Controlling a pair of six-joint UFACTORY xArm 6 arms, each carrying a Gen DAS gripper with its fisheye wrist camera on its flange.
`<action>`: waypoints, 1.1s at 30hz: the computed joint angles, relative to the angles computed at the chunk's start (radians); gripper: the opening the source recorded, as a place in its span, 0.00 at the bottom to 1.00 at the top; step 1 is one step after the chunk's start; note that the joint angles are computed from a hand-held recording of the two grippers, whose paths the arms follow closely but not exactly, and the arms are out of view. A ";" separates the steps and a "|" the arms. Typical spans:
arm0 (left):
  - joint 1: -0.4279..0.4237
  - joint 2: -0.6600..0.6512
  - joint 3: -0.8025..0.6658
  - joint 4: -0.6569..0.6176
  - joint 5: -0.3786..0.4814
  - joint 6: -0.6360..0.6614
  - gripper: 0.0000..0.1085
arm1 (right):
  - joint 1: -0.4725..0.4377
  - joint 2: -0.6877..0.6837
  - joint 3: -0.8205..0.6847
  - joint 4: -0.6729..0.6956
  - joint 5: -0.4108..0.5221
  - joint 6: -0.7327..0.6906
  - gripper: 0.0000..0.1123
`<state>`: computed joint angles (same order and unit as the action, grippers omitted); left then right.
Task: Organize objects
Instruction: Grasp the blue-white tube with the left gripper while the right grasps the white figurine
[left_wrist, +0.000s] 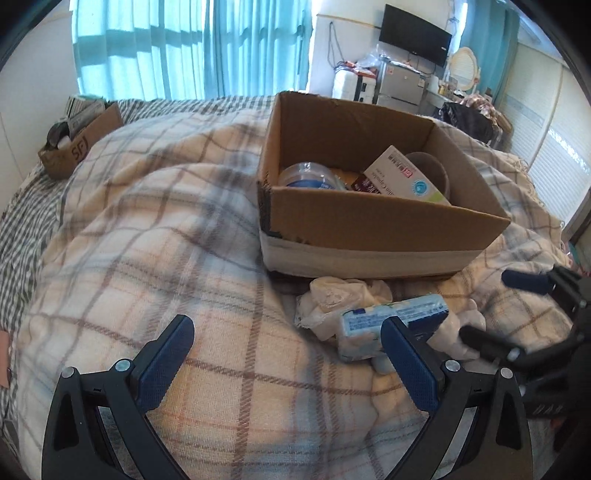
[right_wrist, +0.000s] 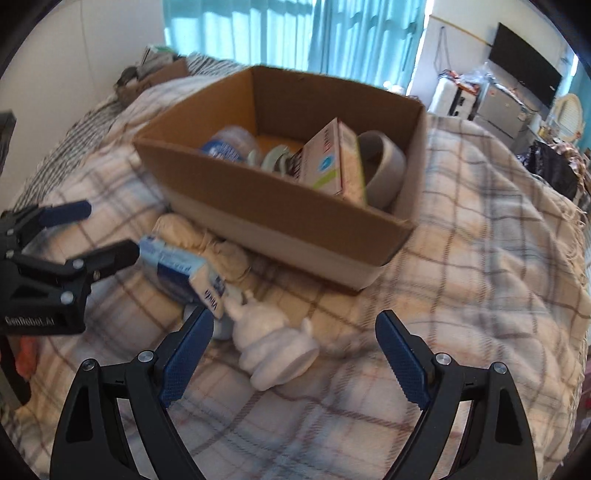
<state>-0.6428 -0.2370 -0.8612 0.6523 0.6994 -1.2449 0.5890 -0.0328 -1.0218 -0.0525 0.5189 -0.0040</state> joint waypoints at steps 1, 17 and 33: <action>0.002 -0.001 0.002 -0.003 -0.003 -0.001 0.95 | 0.006 0.015 -0.011 -0.018 0.024 0.007 0.80; -0.021 0.030 -0.021 -0.004 0.030 0.034 0.95 | 0.009 0.043 -0.023 -0.038 0.088 0.019 0.52; -0.062 0.140 -0.098 -0.172 -0.025 0.084 0.95 | -0.050 -0.131 0.108 -0.045 -0.068 0.160 0.52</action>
